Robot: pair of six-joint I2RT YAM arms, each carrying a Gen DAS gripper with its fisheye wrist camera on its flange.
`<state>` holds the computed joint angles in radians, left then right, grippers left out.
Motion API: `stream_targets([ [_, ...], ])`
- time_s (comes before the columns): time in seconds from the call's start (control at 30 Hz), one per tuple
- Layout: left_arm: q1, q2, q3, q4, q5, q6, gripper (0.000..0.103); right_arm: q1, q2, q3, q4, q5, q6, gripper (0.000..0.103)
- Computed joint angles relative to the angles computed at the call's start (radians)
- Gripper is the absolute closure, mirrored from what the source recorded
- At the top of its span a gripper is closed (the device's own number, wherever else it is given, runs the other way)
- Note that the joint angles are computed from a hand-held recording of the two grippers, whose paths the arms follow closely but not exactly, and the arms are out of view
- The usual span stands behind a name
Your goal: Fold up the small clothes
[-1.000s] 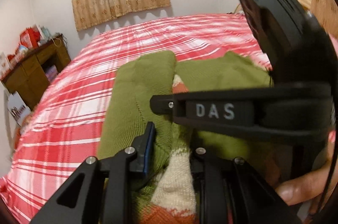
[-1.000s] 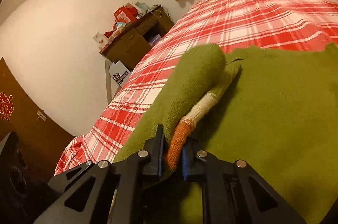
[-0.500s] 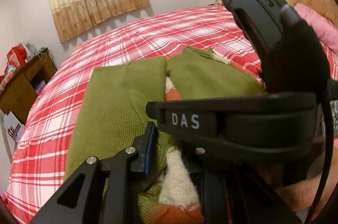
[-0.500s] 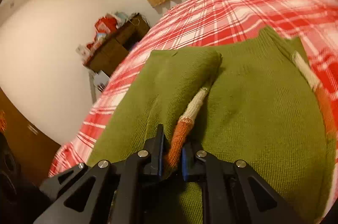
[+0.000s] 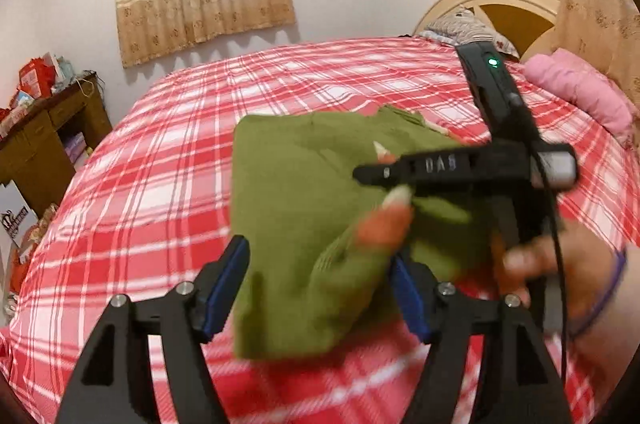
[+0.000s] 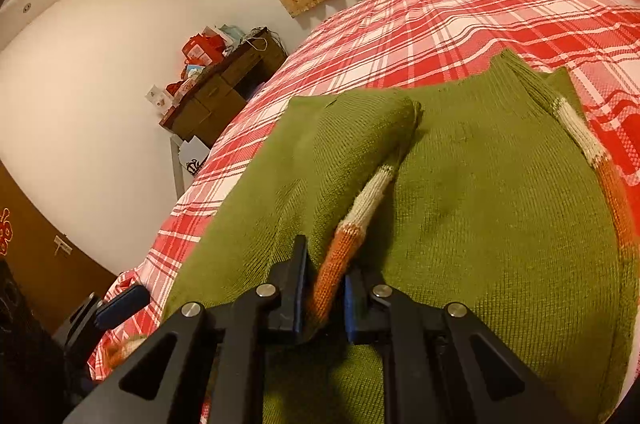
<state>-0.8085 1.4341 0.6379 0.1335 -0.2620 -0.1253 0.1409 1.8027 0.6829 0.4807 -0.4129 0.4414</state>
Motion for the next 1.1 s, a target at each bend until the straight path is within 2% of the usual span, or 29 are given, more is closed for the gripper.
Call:
stream_targets([
  [0.07, -0.013, -0.023, -0.036, 0.017, -0.006, 0.022, 0.031, -0.002, 0.003, 0.001, 0.002, -0.002, -0.001, 0.089],
  [0.13, -0.041, 0.026, -0.022, 0.038, -0.05, 0.072, 0.031, -0.005, 0.005, 0.0, 0.005, -0.006, 0.0, 0.089],
  [0.23, -0.116, 0.139, 0.037, 0.057, -0.205, 0.119, 0.031, -0.005, 0.006, 0.0, 0.007, -0.004, 0.0, 0.089],
  [0.37, -0.173, 0.261, 0.082, 0.163, -0.341, 0.208, 0.031, -0.007, 0.011, 0.002, 0.01, -0.01, 0.004, 0.089],
  [0.43, -0.174, 0.311, 0.123, 0.169, -0.369, 0.239, 0.036, -0.008, 0.012, 0.0, 0.012, -0.012, 0.003, 0.089],
  [0.47, -0.164, 0.326, 0.148, 0.151, -0.353, 0.234, 0.051, -0.009, 0.012, 0.001, 0.012, -0.014, 0.004, 0.089],
  [0.5, -0.148, 0.324, 0.161, 0.133, -0.313, 0.22, 0.073, -0.009, 0.009, -0.001, 0.008, -0.013, 0.004, 0.089],
  [0.53, -0.131, 0.316, 0.169, 0.117, -0.27, 0.204, 0.078, -0.008, 0.006, 0.001, 0.003, -0.011, 0.003, 0.087],
  [0.6, -0.093, 0.284, 0.157, 0.123, -0.181, 0.169, 0.083, -0.017, -0.007, 0.017, -0.036, -0.025, 0.018, 0.082],
  [0.7, -0.039, 0.24, 0.123, 0.131, -0.07, 0.112, 0.084, -0.052, 0.005, 0.077, -0.088, -0.111, 0.072, 0.068],
  [0.77, -0.001, 0.211, 0.094, 0.151, 0.015, 0.067, 0.084, -0.054, 0.016, 0.124, -0.121, -0.111, 0.066, 0.047],
  [0.83, 0.013, 0.207, 0.081, 0.171, 0.056, 0.041, 0.084, -0.043, 0.044, 0.185, -0.177, -0.085, 0.038, 0.037],
  [0.93, 0.006, 0.212, 0.086, 0.16, 0.056, 0.03, 0.084, -0.025, 0.085, 0.238, -0.206, -0.049, 0.028, 0.039],
  [0.97, -0.001, 0.209, 0.085, 0.159, 0.047, 0.031, 0.084, -0.015, 0.083, 0.24, -0.209, -0.017, 0.009, 0.062],
  [1.0, -0.008, 0.207, 0.085, 0.158, 0.037, 0.033, 0.084, 0.005, 0.079, 0.262, -0.258, 0.038, -0.029, 0.079],
  [1.03, -0.012, 0.217, 0.096, 0.158, 0.034, 0.032, 0.084, 0.014, 0.077, 0.273, -0.285, 0.058, -0.044, 0.086],
  [1.1, -0.018, 0.217, 0.098, 0.159, 0.028, 0.032, 0.084, 0.03, 0.044, 0.255, -0.286, 0.116, -0.079, 0.087],
])
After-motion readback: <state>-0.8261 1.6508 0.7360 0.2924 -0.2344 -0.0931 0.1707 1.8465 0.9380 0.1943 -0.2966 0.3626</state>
